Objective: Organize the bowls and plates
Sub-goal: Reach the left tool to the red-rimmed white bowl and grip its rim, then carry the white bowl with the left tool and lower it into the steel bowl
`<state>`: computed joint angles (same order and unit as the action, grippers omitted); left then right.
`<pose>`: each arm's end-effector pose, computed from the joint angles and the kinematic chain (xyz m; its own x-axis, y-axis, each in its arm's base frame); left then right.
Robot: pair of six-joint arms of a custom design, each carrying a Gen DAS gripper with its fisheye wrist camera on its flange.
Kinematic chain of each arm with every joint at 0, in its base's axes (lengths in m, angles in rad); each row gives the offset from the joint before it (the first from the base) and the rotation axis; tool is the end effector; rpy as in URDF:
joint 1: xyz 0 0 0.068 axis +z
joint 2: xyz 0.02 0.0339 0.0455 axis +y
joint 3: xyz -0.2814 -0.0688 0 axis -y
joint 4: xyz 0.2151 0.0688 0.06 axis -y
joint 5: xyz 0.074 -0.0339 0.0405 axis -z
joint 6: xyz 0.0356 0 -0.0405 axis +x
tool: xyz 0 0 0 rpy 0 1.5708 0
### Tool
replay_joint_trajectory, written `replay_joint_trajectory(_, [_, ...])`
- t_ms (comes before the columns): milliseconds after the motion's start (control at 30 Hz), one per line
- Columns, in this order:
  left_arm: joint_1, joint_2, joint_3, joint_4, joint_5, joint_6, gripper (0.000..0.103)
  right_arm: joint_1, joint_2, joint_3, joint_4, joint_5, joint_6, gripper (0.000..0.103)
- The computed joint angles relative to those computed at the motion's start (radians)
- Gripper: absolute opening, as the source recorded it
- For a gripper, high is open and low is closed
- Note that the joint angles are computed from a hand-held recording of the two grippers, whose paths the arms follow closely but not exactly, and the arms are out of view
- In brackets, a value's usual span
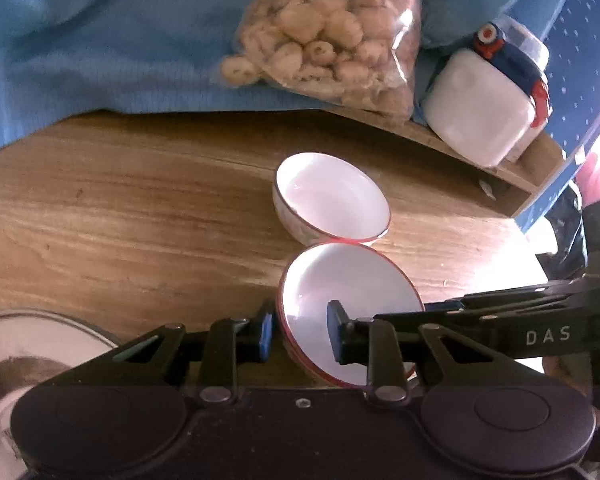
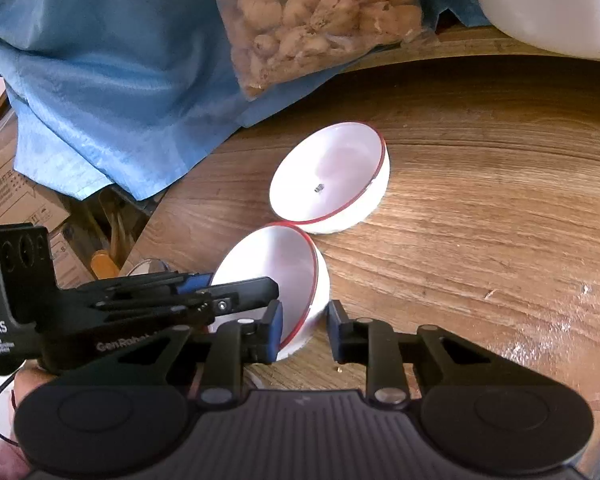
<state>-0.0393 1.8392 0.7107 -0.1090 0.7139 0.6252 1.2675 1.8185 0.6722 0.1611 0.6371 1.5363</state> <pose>0.2728 -0.0341 0.1208 -0.6230 0.4672 -0.6274 0.7503 0.5838 -0.3102 0.1065 0.2695 0.1295 -0.6771 0.5261 -0.5145 0.2257 0.8140 0.5353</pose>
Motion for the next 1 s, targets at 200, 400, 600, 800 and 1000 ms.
replay_joint_trajectory(200, [0.005, -0.008, -0.020, 0.042, 0.010, -0.063, 0.023, 0.009, 0.010, 0.014, -0.022, 0.020, 0.048, 0.023])
replay_joint_trajectory(400, [0.036, -0.065, -0.058, 0.092, 0.060, -0.109, 0.021, 0.025, -0.016, -0.026, 0.015, 0.037, 0.097, 0.014])
replay_joint_trajectory(600, [0.046, -0.137, -0.121, 0.199, 0.101, -0.157, 0.020, 0.038, -0.024, -0.014, -0.003, 0.088, 0.106, 0.013])
replay_joint_trajectory(800, [0.064, -0.145, -0.124, 0.200, 0.125, -0.178, 0.020, 0.035, -0.028, -0.013, 0.006, 0.111, 0.098, 0.013])
replay_joint_trajectory(1000, [0.106, -0.237, -0.152, 0.175, 0.198, -0.164, 0.020, 0.075, -0.073, 0.032, -0.099, 0.186, 0.101, 0.013])
